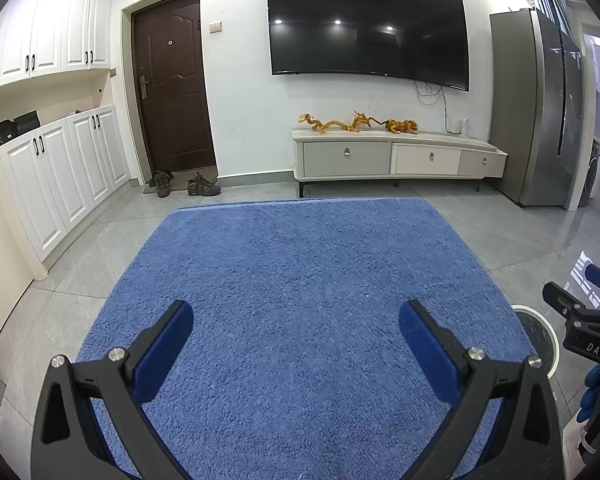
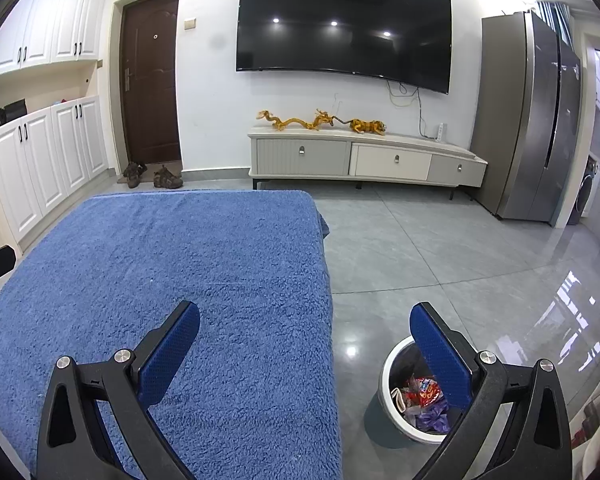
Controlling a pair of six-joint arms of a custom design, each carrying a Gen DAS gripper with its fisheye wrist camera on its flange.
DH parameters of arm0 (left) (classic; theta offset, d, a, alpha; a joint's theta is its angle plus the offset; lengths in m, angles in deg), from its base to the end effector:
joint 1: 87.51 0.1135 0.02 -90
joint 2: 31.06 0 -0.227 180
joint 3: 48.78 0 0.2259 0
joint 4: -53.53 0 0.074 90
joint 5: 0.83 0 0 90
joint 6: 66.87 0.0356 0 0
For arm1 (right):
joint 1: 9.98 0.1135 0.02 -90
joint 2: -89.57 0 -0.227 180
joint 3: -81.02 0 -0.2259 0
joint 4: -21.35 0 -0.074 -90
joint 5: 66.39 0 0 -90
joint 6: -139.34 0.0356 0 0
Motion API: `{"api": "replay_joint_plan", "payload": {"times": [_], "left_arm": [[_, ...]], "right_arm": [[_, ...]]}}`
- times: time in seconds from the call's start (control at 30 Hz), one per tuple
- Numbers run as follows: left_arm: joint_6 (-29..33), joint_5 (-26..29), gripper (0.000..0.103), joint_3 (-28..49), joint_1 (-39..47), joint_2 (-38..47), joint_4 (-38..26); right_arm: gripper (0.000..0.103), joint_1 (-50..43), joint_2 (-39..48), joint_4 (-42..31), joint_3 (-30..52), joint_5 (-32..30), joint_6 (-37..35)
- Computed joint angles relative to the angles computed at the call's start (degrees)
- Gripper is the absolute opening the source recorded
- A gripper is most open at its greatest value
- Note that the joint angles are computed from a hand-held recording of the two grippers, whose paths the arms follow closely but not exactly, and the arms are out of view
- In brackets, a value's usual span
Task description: Collect trash
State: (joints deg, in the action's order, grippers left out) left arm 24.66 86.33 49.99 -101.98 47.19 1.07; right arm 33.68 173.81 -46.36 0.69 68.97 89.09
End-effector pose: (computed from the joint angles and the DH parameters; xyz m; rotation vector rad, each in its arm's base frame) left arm 0.2699 -0.0678 0.3570 0.2672 2.1117 -0.0807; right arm 0.2168 0.1719 0.3211 0.2327 2.1532 -0.1817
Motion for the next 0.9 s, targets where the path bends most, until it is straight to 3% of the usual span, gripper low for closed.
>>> {"api": "replay_joint_plan", "payload": {"times": [0.9], "left_arm": [[0.4, 2.2, 0.103, -0.5, 2.3, 1.6, 0.5]], "right_arm": [[0.103, -0.2, 0.7, -0.9, 0.5, -0.9, -0.8]]}}
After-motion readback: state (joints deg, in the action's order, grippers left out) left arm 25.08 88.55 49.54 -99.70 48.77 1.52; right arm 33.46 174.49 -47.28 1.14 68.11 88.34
